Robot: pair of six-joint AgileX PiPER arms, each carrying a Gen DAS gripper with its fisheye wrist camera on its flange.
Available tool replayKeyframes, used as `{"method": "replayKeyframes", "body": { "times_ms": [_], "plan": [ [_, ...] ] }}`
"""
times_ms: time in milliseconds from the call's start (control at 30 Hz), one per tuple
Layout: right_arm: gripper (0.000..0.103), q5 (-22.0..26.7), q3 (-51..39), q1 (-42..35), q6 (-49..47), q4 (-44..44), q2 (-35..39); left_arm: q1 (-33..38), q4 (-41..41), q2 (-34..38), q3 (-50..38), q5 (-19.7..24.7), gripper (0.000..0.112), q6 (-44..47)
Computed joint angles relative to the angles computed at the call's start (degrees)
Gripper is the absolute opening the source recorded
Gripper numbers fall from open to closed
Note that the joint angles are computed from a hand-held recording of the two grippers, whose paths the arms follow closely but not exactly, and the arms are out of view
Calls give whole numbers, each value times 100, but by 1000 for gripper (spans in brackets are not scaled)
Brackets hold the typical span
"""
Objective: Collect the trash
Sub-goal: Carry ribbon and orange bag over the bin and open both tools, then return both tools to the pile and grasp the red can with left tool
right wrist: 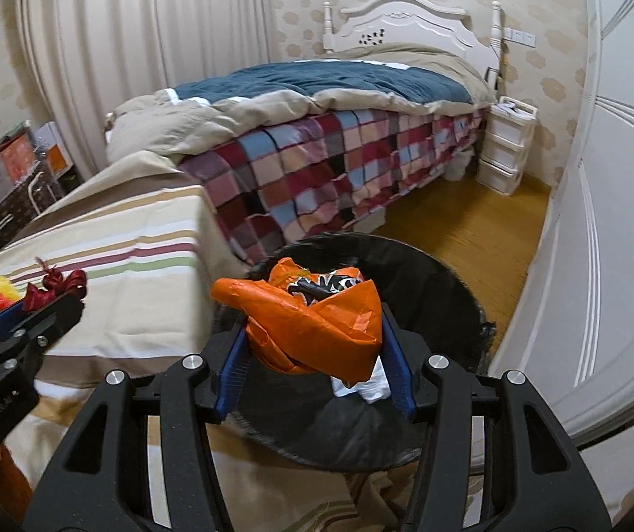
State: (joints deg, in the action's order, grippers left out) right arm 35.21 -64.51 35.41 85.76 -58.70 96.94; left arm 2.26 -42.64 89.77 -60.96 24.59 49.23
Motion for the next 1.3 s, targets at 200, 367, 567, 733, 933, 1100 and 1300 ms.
{"method": "replayKeyframes", "body": {
  "times_ms": [200,367,567,733,933,1100,1300],
  "plan": [
    [52,-277,48,-463,-96,39,113,-679,949,513,-385,-262,46,-1098],
    [52,-457,59,-752,-177,58,190,-998,1482,828,-695,-321,46,-1640],
    [52,-628,96,-973,-258,122,282,-1251,2179,1119,-1034,-238,46,-2363],
    [53,-704,59,-1059,-231,126,381,-1356,2495,1241,-1226,-138,50,-2654],
    [66,-626,80,-1074,48,-73,405,-1360,2663,1194,-1186,-233,74,-2912],
    [71,-506,165,-1040,231,-184,308,-1282,2685,1170,-1187,-242,79,-3059],
    [74,-335,225,-865,303,-200,195,-1155,3012,878,-916,-360,82,-3389]
  ]
}}
